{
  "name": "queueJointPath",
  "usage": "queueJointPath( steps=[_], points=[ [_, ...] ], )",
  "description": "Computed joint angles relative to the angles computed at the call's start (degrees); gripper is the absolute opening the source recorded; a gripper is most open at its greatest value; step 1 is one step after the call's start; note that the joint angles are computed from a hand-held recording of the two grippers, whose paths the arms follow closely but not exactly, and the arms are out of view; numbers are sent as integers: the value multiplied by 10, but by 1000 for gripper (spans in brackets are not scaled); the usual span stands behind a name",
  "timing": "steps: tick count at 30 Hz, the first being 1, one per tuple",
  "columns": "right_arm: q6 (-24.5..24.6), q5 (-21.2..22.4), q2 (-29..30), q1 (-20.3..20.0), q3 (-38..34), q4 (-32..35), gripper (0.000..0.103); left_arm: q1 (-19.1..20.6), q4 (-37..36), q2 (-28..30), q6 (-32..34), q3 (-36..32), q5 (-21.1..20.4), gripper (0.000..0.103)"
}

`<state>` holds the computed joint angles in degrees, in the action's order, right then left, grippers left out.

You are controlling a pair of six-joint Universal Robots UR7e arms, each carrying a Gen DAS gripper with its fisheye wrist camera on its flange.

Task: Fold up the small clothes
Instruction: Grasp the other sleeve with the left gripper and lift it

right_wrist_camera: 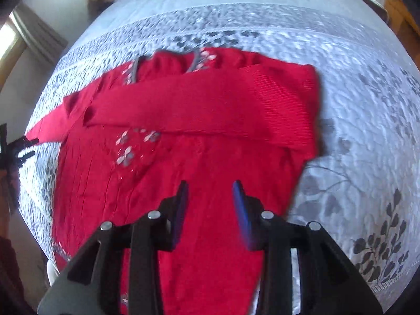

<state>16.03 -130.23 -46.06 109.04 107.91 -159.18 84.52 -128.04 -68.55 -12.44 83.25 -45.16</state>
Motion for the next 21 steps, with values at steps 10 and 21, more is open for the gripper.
queueJointPath(
  steps=[10,21],
  points=[
    [8,3,35,3,-27,17,35,70,4,59,-38,-152,-62,50],
    [7,-8,33,4,-12,-1,35,63,-124,58,6,-126,-90,5]
  ],
)
